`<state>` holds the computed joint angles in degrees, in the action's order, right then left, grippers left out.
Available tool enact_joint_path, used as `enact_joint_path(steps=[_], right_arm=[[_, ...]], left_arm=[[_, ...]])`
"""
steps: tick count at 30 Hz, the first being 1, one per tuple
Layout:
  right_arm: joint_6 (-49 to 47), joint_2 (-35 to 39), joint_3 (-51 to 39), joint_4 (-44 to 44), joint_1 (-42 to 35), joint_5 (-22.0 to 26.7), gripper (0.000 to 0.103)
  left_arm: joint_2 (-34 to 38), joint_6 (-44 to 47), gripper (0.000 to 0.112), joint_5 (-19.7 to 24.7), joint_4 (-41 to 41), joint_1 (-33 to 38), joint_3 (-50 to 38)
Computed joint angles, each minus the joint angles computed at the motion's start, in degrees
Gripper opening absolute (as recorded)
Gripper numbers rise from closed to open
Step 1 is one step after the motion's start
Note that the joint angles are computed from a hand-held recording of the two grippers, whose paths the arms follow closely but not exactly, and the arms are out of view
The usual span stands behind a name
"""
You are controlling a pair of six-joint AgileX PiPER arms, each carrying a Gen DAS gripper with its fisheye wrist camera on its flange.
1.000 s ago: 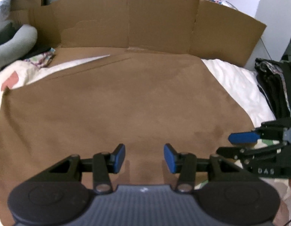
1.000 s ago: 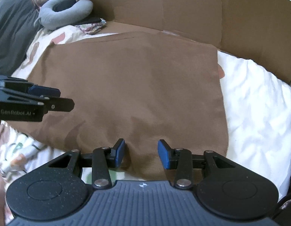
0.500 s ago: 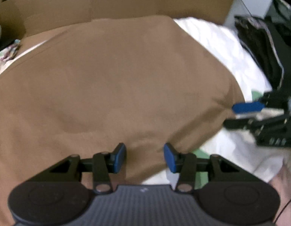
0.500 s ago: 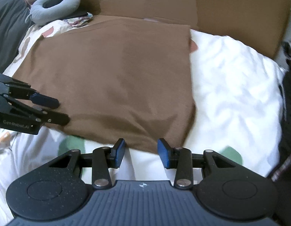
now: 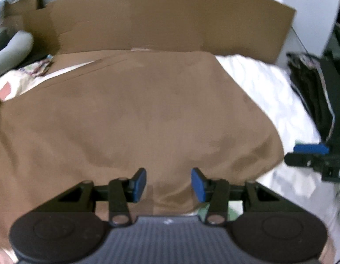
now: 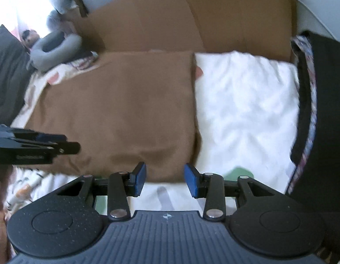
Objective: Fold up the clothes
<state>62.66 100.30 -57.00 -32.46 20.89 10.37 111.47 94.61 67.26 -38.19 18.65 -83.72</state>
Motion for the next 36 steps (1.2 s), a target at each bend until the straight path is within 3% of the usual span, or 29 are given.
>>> enact_joint_path(steps=[5, 7, 10, 13, 16, 19, 26, 28, 29, 32, 36], right_arm=[[4.41, 3.43, -3.59, -4.39, -0.63, -2.19, 0.045], [3.01, 4.41, -4.64, -2.65, -0.86, -2.79, 0.045], [-3.97, 5.34, -4.86, 3.96, -1.24, -4.17, 0.043], [-15.27, 6.4, -4.73, 15.13, -1.37, -4.75, 0.037], [-11.61, 7.82, -4.97, 10.4, -0.67, -3.24, 0.035], [-6.64, 8.29, -4.34, 6.63, -0.81, -2.52, 0.022], [-6.94, 8.19, -5.53, 6.63, -0.04, 1.17, 0.018], [-8.6, 7.89, -5.91, 8.93, -0.03, 1.91, 0.019], [-9.1, 7.72, -6.06, 9.74, -0.01, 2.27, 0.02], [-1.78, 6.62, -5.57, 3.27, 0.55, 2.81, 0.021], [11.11, 5.69, -5.07, -7.34, 1.58, 3.02, 0.024]], left_arm=[[-2.56, 0.16, 0.028, -1.32, -3.39, -1.11, 7.11], [-2.88, -0.05, 0.013, -1.8, -2.93, -1.73, 9.04], [-2.48, 0.51, 0.008, -0.55, -2.93, -2.2, 10.54], [-3.29, 3.67, 0.008, -2.82, -3.64, -3.69, 13.73], [-2.41, 2.89, 0.008, -5.53, -3.59, -4.68, 15.04], [-2.18, 5.35, 0.008, -5.82, -4.89, -3.57, 15.98], [-1.11, 3.35, 0.011, -1.09, -2.67, 0.05, 10.29], [-0.54, -0.14, 0.032, -0.55, -2.49, 1.3, 7.71], [0.14, -3.06, 0.034, 0.0, -2.15, 1.71, 6.08], [1.3, -7.04, 0.034, 0.43, -3.62, 3.35, 2.99], [2.94, -3.65, 0.034, -1.62, -6.32, 5.11, 0.71]])
